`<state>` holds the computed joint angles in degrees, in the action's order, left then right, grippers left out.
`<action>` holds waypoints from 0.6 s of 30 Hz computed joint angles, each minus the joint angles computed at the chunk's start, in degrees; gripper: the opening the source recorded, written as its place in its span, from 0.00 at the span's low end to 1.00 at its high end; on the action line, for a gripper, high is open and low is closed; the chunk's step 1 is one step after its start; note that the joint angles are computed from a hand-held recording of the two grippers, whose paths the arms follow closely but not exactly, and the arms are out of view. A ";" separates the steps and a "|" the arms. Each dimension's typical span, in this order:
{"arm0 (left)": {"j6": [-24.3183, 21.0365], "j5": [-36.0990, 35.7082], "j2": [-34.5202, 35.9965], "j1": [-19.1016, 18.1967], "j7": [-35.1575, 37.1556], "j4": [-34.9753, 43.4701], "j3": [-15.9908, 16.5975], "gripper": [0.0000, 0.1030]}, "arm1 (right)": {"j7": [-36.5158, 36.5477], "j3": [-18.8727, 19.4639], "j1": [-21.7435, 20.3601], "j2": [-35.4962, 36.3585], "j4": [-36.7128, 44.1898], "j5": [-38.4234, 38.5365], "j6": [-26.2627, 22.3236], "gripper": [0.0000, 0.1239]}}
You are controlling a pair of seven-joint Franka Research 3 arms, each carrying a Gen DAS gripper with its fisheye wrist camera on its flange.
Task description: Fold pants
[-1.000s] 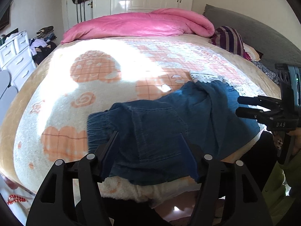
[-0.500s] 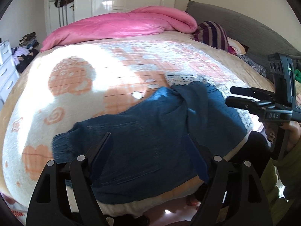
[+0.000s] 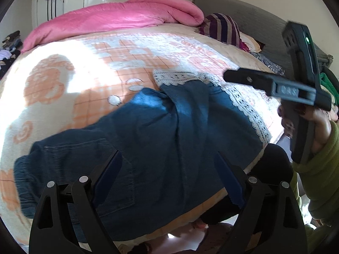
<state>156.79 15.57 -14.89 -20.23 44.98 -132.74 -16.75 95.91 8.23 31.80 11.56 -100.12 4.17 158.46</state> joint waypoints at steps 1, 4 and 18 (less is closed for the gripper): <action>0.16 -0.47 0.42 -0.26 0.40 0.13 0.18 0.85 | -0.25 0.00 0.00 0.96 1.30 -0.11 -0.43 0.69; 0.64 -2.33 1.52 -1.10 1.74 0.41 0.66 0.85 | 0.26 -0.53 0.61 3.40 4.69 -1.28 -2.12 0.69; 5.85 -11.05 8.58 -2.49 6.53 1.74 1.31 0.57 | 0.49 -4.21 5.33 24.96 36.21 -6.83 -21.59 0.69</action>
<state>162.63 4.52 -6.31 -22.72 51.51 -131.00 -15.45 96.40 4.03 37.13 36.52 -63.92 -2.66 136.87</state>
